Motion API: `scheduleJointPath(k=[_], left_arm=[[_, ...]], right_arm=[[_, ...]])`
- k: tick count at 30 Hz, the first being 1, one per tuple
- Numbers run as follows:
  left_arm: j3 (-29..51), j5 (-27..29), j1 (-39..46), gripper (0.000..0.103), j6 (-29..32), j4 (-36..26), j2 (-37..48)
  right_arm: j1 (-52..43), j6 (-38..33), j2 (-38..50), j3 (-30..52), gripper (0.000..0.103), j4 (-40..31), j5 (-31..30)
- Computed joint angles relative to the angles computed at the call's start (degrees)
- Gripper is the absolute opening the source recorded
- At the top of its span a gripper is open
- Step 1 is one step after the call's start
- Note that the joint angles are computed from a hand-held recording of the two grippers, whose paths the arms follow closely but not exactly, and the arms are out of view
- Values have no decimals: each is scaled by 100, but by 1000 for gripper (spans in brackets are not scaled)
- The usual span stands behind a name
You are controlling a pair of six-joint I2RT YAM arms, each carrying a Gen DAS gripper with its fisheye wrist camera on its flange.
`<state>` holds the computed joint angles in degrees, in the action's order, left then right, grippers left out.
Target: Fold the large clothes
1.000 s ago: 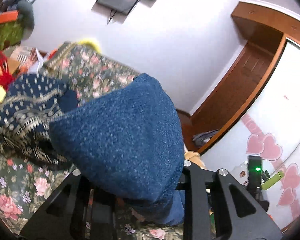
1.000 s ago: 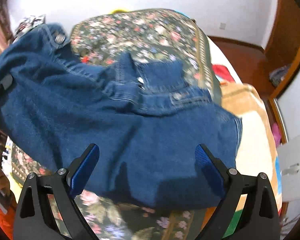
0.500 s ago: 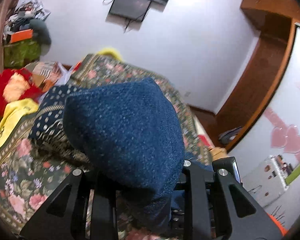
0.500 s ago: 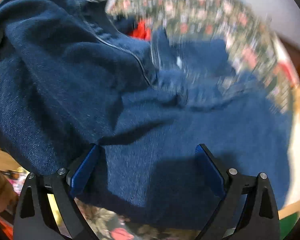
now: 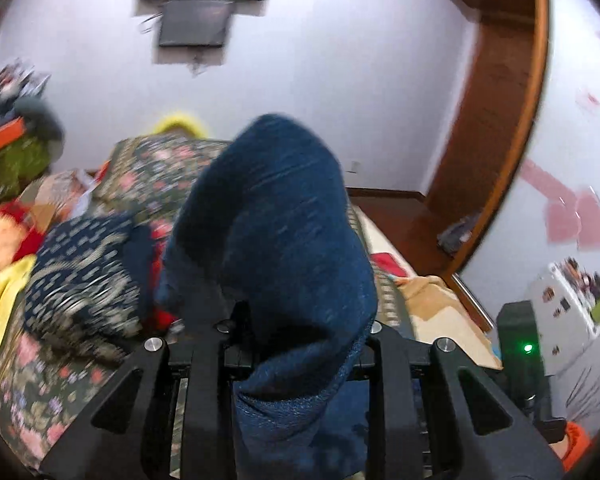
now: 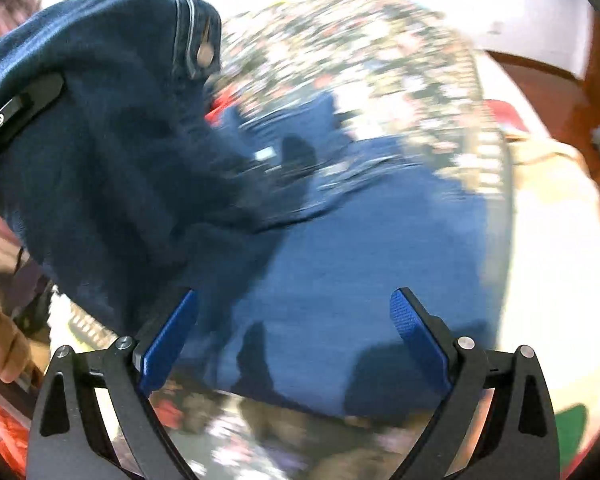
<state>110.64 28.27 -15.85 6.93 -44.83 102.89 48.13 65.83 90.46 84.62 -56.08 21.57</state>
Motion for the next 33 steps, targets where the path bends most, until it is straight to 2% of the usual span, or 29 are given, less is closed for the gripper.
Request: scheduleJointPath(k=[5, 10, 12, 13, 15, 17, 19, 21, 22, 26, 30, 33], left_arm=[[-284, -308, -1152, 25, 228, 186, 5], [-651, -1020, -2124, 26, 1166, -397, 323], [-905, -1208, -2313, 29, 1430, -531, 347], [-1204, -1296, -2376, 30, 1562, -395, 200], [-1676, -1492, -2420, 35, 1703, -84, -122], [-1559, -1435, -2355, 38, 1753, -328, -160], [-1107, -1135, -2186, 43, 1722, -881, -15], [-910, -745, -2004, 49, 1667, -1255, 0], [-793, -510, -1868, 50, 1684, -1477, -34], [-588, -4, -1450, 57, 1748, -1759, -264], [-367, 156, -952, 62, 1577, -1661, -296], [-235, -168, -685, 65, 1447, -1447, -92]], right_arm=[[143, 906, -801, -446, 96, -1035, 681], [492, 2050, -1576, -1044, 96, -1847, 922], [629, 2397, -1784, -1229, 96, -2039, 981], [896, 2765, -1741, -1122, 96, -2293, 1047], [1031, 3033, -1781, -1129, 96, -2467, 1095], [1160, 3216, -1754, -1002, 96, -2661, 1167], [1330, 3373, -1629, -756, 96, -2878, 1292], [1407, 3374, -1485, -462, 96, -3020, 1486], [1417, 3324, -1523, -479, 96, -3004, 1564], [1576, 3100, -1237, 147, 96, -3200, 1945], [1405, 2329, -881, 670, 96, -2928, 2121], [1179, 1562, -664, 821, 96, -2396, 2009]])
